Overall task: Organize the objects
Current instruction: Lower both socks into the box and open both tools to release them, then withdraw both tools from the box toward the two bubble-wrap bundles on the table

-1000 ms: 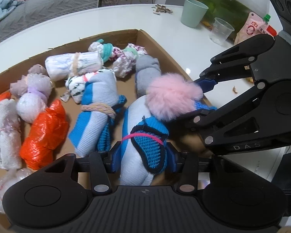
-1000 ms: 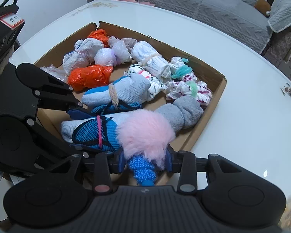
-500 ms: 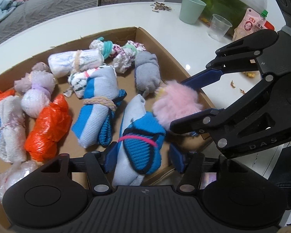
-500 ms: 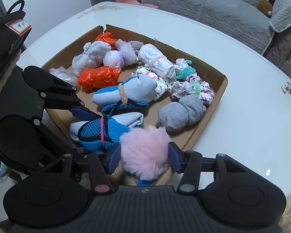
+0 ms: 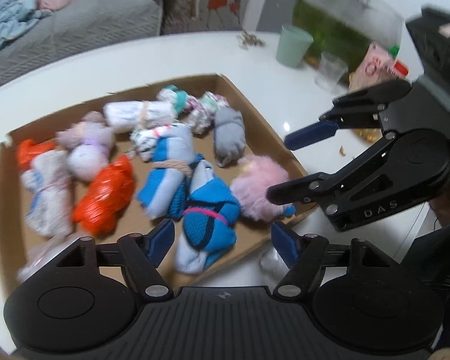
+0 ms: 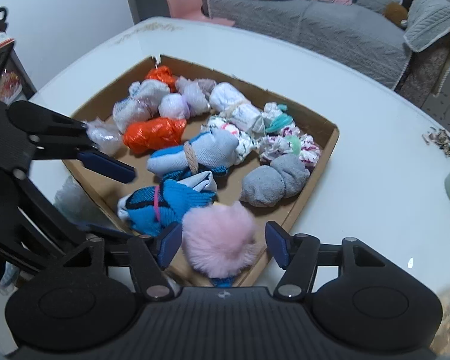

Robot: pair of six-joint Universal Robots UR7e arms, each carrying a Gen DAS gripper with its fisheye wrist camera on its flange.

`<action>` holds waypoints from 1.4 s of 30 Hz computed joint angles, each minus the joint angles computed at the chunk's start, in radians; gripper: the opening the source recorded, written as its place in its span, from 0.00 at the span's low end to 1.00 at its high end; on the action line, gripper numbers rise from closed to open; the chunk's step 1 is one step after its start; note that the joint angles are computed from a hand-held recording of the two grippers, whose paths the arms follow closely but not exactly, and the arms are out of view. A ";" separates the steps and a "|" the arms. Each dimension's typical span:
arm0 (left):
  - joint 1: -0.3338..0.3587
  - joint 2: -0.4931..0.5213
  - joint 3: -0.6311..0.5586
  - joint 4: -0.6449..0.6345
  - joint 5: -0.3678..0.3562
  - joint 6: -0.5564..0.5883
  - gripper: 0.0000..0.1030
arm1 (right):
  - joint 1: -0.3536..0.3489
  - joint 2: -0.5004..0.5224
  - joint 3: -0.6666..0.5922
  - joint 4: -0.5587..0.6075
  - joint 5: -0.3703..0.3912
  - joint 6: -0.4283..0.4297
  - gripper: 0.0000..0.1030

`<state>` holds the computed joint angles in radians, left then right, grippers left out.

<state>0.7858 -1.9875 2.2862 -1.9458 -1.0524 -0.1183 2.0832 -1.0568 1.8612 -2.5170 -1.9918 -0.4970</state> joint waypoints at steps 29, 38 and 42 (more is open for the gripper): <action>-0.329 -0.560 0.066 0.750 0.200 -0.623 0.78 | 0.092 -0.069 0.219 -0.112 -0.069 0.220 0.74; -0.337 -0.569 0.101 0.756 0.213 -0.619 0.79 | 0.080 -0.048 0.234 -0.130 -0.112 0.250 0.74; -0.329 -0.568 0.115 0.747 0.220 -0.603 0.79 | 0.077 -0.038 0.237 -0.142 -0.121 0.256 0.73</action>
